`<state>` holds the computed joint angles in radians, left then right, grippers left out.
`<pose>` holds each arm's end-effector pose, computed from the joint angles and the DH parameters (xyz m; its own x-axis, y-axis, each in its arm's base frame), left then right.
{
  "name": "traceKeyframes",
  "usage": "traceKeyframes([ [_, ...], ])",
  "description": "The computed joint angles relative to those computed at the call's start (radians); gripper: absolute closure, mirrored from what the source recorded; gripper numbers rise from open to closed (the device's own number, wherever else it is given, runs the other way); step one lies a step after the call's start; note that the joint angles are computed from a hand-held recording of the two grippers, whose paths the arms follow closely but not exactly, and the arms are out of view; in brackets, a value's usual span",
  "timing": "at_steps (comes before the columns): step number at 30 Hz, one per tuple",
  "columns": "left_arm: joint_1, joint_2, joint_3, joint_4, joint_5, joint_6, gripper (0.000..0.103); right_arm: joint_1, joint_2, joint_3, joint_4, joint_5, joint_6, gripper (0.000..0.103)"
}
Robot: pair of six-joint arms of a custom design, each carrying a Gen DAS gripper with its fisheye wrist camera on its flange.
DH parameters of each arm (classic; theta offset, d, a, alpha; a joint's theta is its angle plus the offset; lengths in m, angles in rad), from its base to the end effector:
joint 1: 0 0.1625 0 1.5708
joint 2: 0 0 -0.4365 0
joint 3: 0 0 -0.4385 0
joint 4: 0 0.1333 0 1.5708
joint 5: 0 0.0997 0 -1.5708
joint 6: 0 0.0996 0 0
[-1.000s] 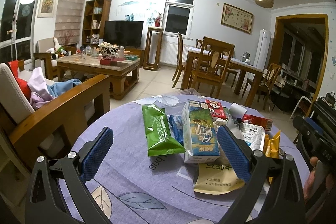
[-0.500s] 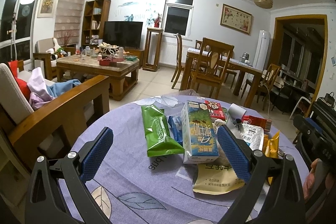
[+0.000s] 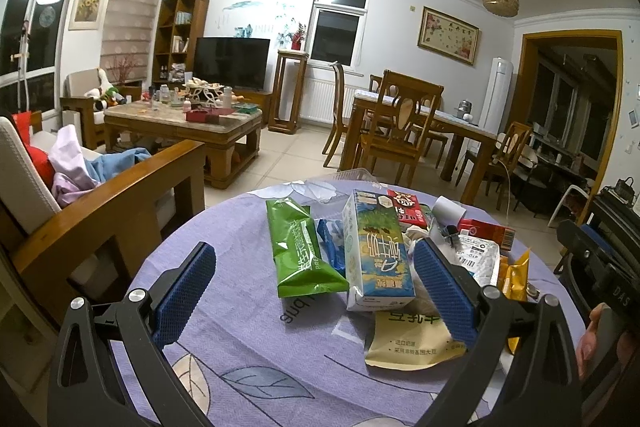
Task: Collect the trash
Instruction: 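Grasp the green packet with the left tool while the right tool grasps the milk carton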
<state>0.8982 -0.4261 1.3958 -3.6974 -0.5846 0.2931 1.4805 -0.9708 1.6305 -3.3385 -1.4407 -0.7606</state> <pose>-0.2892 -0.7104 0.0505 -0.7963 -0.1517 -0.5856 0.5020 0.3744 -0.7796 0.0802 -0.7361 0.2991 -0.7507 -0.3255 0.5749 -0.6588 0.3040 -0.6881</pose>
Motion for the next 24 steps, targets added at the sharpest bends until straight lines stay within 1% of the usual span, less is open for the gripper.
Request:
traceKeyframes([
  [3, 0.000, 0.000, 0.000, 0.001, 0.000, -0.001, 0.005, 0.000, 0.000, -0.001, 0.013, 0.005, -0.002, 0.004],
  [6, 0.002, -0.006, 0.007, 0.015, -0.006, -0.024, 0.005, -0.004, -0.007, -0.019, 0.111, 0.027, 0.001, 0.004],
  [8, 0.017, -0.046, 0.050, 0.096, -0.072, -0.122, 0.005, -0.007, -0.008, -0.027, 0.135, 0.026, 0.023, 0.004],
  [9, 0.033, -0.086, 0.087, 0.170, -0.143, -0.190, 0.005, -0.011, -0.012, -0.029, 0.151, 0.044, 0.034, 0.004],
  [10, 0.051, -0.130, 0.122, 0.247, -0.215, -0.262, 0.005, -0.019, -0.021, -0.026, 0.171, 0.078, 0.045, 0.004],
  [11, 0.065, -0.164, 0.143, 0.306, -0.252, -0.327, 0.005, -0.026, -0.032, -0.019, 0.189, 0.116, 0.055, 0.004],
  [12, 0.079, -0.200, 0.164, 0.364, -0.283, -0.391, 0.005, -0.021, -0.042, -0.016, 0.217, 0.124, 0.054, 0.004],
  [13, 0.088, -0.223, 0.169, 0.428, -0.294, -0.433, 0.005, -0.005, -0.047, -0.019, 0.251, 0.106, 0.046, 0.006],
  [14, 0.092, -0.238, 0.165, 0.488, -0.287, -0.459, 0.005, 0.017, -0.044, -0.030, 0.294, 0.082, 0.038, 0.006],
  [15, 0.094, -0.244, 0.153, 0.541, -0.270, -0.466, 0.005, 0.036, -0.039, -0.042, 0.328, 0.061, 0.035, 0.011],
  [16, 0.095, -0.243, 0.140, 0.568, -0.261, -0.459, 0.005, 0.067, -0.021, -0.070, 0.384, 0.013, 0.037, 0.019],
  [17, 0.095, -0.239, 0.123, 0.601, -0.249, -0.451, 0.005, 0.101, 0.008, -0.111, 0.445, -0.056, 0.046, 0.022],
  [18, 0.094, -0.230, 0.097, 0.655, -0.237, -0.453, 0.005, 0.128, 0.042, -0.155, 0.505, -0.119, 0.063, 0.028],
  [19, 0.099, -0.229, 0.083, 0.690, -0.239, -0.454, 0.005, 0.148, 0.075, -0.198, 0.558, -0.162, 0.089, 0.036],
  [20, 0.102, -0.220, 0.062, 0.730, -0.247, -0.460, 0.005, 0.165, 0.112, -0.243, 0.606, -0.196, 0.115, 0.038],
  [21, 0.105, -0.214, 0.050, 0.752, -0.248, -0.470, 0.005, 0.179, 0.143, -0.275, 0.623, -0.225, 0.122, 0.039],
  [23, 0.110, -0.214, 0.047, 0.770, -0.245, -0.479, 0.005, 0.210, 0.205, -0.322, 0.612, -0.311, 0.107, 0.039],
  [24, 0.112, -0.218, 0.051, 0.773, -0.245, -0.485, 0.005, 0.226, 0.240, -0.354, 0.614, -0.373, 0.100, 0.039],
])
